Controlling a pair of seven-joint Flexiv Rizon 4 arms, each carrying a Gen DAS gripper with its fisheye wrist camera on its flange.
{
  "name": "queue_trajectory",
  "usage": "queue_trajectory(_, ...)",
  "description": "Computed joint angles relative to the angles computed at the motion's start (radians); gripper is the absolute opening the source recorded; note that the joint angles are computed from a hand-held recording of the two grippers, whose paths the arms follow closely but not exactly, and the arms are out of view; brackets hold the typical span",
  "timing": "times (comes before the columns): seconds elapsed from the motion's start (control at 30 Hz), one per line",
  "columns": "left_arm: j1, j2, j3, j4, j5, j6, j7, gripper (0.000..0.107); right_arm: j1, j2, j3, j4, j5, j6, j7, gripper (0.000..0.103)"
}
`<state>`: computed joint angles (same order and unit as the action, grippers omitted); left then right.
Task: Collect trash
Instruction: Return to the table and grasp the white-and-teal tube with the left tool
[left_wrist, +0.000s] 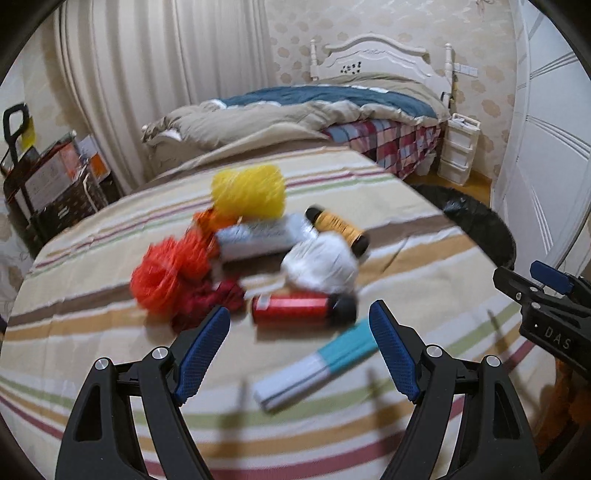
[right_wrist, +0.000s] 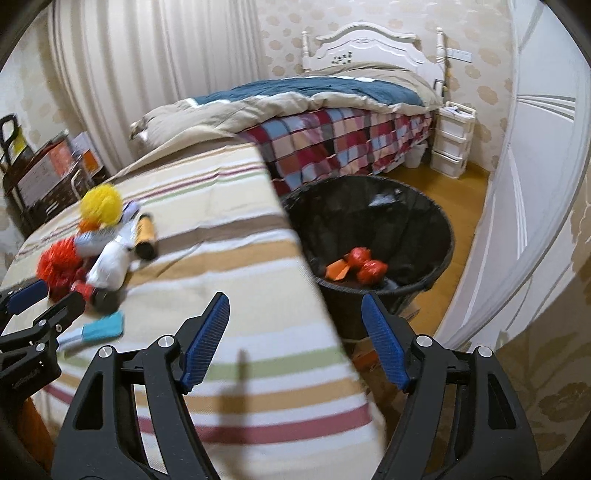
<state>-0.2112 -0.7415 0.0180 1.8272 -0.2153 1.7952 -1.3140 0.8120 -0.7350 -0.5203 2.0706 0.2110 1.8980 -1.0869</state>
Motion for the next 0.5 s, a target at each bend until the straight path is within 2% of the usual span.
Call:
queue_trajectory(0.17, 0.012, 0.007, 0.0, 0.029, 0.008, 0.002, -0.001, 0.078, 0.0, -0.015, 0.03, -0.008, -0.023, -0.013, -0.008, 0.073)
queue_trajectory(0.3, 0.012, -0.002, 0.004, 0.025, 0.008, -0.015, 0.007, 0.078, 0.068, -0.044, -0.031, 0.0, -0.018, -0.023, -0.014, 0.078)
queue_trajectory(0.5, 0.023, -0.007, -0.011, 0.019, 0.032, -0.024, 0.032, 0.076, 0.07, -0.047, -0.036, 0.001, -0.025, -0.023, -0.014, 0.081)
